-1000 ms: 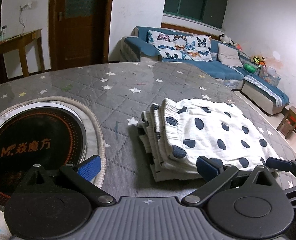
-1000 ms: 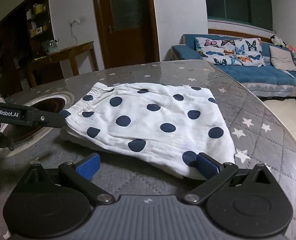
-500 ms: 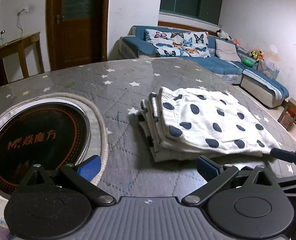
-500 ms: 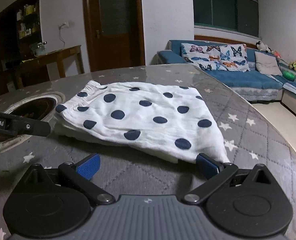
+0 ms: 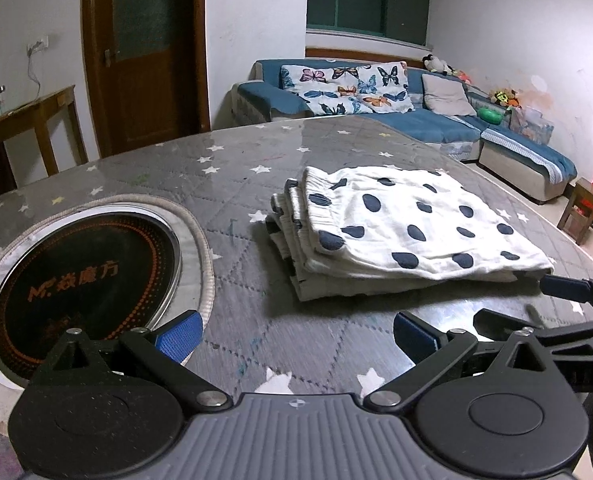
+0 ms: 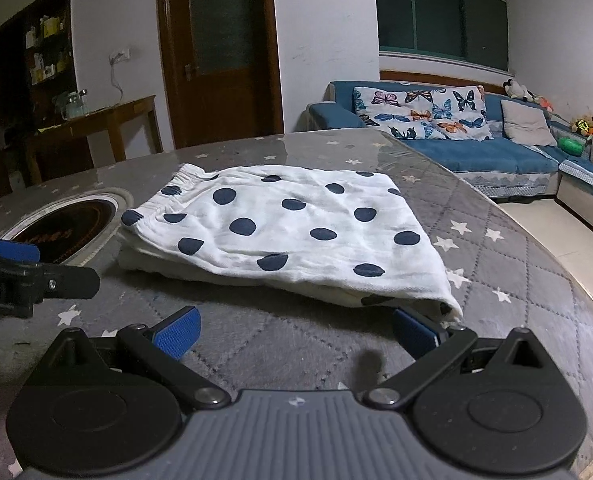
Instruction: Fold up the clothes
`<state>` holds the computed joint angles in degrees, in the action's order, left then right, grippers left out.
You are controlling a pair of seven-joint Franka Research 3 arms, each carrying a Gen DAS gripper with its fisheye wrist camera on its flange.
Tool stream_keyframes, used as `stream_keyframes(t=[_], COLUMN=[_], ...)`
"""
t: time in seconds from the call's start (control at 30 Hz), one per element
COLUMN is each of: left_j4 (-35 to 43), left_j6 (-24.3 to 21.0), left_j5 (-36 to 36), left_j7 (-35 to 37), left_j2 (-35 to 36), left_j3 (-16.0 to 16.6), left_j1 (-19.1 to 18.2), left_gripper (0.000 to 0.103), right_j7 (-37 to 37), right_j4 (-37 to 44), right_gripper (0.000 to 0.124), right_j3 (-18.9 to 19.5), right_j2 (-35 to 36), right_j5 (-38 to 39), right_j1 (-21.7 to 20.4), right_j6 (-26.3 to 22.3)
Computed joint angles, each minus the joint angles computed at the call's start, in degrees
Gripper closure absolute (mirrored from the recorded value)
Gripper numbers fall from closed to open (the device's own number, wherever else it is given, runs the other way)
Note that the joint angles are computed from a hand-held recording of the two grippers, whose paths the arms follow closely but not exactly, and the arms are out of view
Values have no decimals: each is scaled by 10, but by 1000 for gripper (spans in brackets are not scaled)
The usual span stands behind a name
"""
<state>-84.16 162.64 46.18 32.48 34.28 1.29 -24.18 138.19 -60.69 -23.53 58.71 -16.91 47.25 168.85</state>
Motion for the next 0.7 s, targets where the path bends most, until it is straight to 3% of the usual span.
stream_keyframes(t=[0.7], left_j4=[-52], left_j6=[8], left_j5=[57], left_j7=[-60], left_j2=[-35], left_j3=[5], left_j1=[-14], left_gripper=[0], right_j7=[41], right_j4=[-89], right_gripper=[21], right_j3=[-66], right_j2=[-33], right_j5=[12], right_j1=[60], right_j6=[48])
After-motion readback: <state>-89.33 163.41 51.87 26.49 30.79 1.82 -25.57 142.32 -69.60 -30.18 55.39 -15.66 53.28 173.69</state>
